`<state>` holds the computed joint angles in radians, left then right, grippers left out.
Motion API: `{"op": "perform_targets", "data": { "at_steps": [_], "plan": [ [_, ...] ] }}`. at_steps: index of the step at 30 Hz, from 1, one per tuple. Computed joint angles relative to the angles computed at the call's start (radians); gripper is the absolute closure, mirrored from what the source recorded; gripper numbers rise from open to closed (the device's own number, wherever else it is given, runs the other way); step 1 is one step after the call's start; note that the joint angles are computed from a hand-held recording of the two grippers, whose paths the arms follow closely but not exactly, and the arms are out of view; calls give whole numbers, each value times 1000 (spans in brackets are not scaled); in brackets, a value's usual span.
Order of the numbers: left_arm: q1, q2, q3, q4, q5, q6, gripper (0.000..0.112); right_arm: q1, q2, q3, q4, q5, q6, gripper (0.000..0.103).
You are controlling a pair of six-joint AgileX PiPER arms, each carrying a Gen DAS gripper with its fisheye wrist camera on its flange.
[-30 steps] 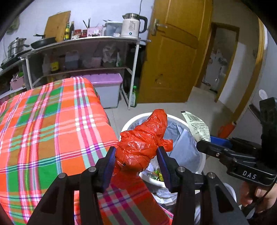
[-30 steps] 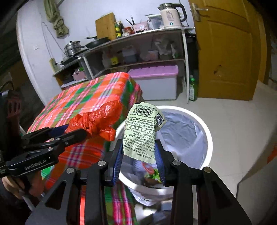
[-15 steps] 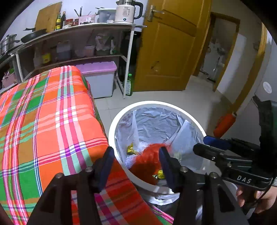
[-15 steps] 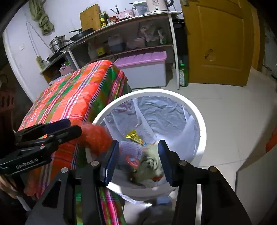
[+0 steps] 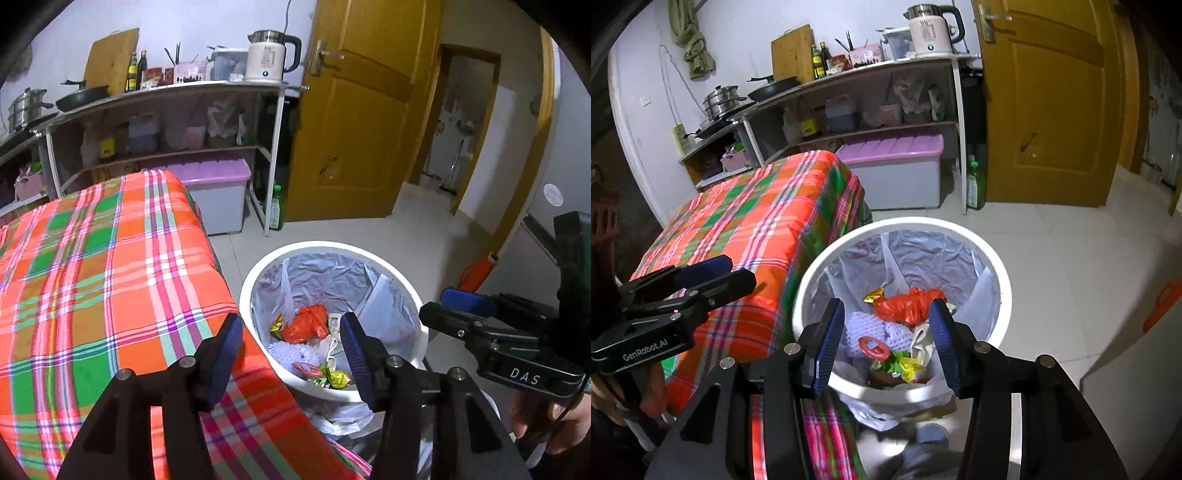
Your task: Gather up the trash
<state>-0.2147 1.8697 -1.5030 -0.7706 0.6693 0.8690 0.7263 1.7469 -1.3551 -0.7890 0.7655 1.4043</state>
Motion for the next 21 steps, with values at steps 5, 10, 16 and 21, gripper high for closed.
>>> {"op": "perform_targets", "data": {
  "at_steps": [5,10,16,21],
  "plan": [
    [22,-96,102,-56,-25,68,58,75,-22,-13,-54,74,46,54],
    [52,-183,188,-118,-25,136,58,142,-32,-32,-84,130,68,54],
    [89,-249,256,-160,-6,186,58,202,-27,-53,-98,175,86,54],
    [111,-280,291,-182,11,211,58,229,-21,-70,-97,197,83,54]
  ]
}}
